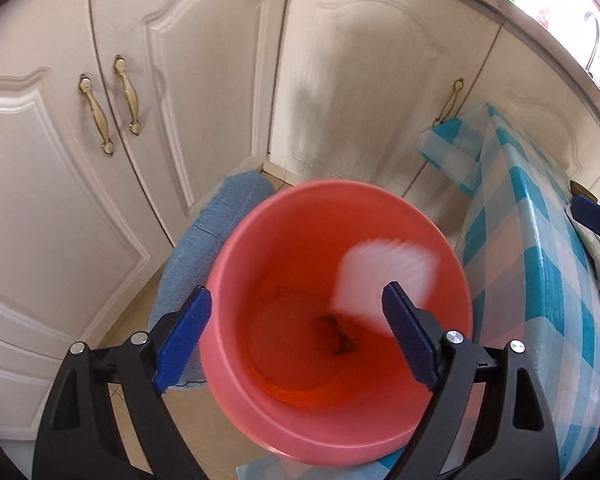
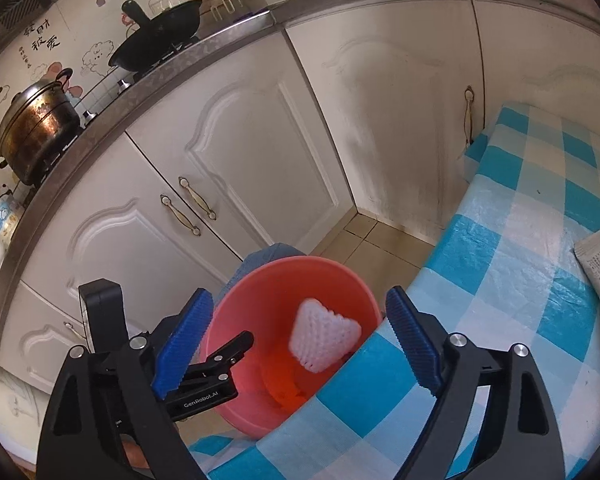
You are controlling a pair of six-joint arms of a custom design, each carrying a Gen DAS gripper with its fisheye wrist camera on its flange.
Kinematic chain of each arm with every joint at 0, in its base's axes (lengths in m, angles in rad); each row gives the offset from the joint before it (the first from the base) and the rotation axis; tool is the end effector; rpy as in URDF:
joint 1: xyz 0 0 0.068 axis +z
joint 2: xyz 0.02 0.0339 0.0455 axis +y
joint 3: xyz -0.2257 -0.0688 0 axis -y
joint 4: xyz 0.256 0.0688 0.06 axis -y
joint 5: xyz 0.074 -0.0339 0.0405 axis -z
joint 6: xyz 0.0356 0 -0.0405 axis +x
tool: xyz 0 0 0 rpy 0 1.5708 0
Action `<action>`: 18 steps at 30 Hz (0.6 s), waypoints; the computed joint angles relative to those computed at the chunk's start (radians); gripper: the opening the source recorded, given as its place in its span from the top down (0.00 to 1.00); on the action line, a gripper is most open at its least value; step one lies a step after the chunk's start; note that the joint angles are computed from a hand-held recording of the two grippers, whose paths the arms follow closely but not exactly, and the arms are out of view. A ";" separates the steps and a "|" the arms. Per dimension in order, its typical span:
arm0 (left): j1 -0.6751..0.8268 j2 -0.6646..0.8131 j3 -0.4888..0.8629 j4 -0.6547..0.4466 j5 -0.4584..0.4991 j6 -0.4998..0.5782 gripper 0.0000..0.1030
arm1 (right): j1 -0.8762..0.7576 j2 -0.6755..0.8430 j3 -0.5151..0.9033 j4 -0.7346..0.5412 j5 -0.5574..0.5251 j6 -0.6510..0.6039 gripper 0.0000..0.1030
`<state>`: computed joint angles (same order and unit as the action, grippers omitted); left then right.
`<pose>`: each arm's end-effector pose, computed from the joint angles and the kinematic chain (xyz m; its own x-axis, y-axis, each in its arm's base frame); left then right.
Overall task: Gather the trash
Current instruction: 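Carry both items to the red bucket and open both tools over it, then return both tools to the table above the remaining trash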
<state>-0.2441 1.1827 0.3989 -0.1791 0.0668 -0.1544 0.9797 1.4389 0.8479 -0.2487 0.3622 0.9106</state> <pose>0.2137 -0.0557 0.0943 -0.8298 0.0485 -0.5559 0.1523 0.9781 -0.1420 0.1821 0.2487 0.1646 -0.7636 0.1877 -0.6178 -0.0676 0.9283 0.3656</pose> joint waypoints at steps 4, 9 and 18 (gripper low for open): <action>0.031 -0.138 -0.070 0.015 0.017 0.008 0.15 | 0.023 -0.098 -0.048 -0.052 0.061 0.056 0.15; -0.004 -0.332 -0.127 -0.031 0.016 0.039 0.13 | 0.122 -0.236 -0.092 -0.225 0.223 0.181 0.15; -0.184 -0.588 -0.109 -0.236 -0.019 -0.038 0.13 | 0.527 -0.375 -0.082 -0.922 0.525 0.911 0.15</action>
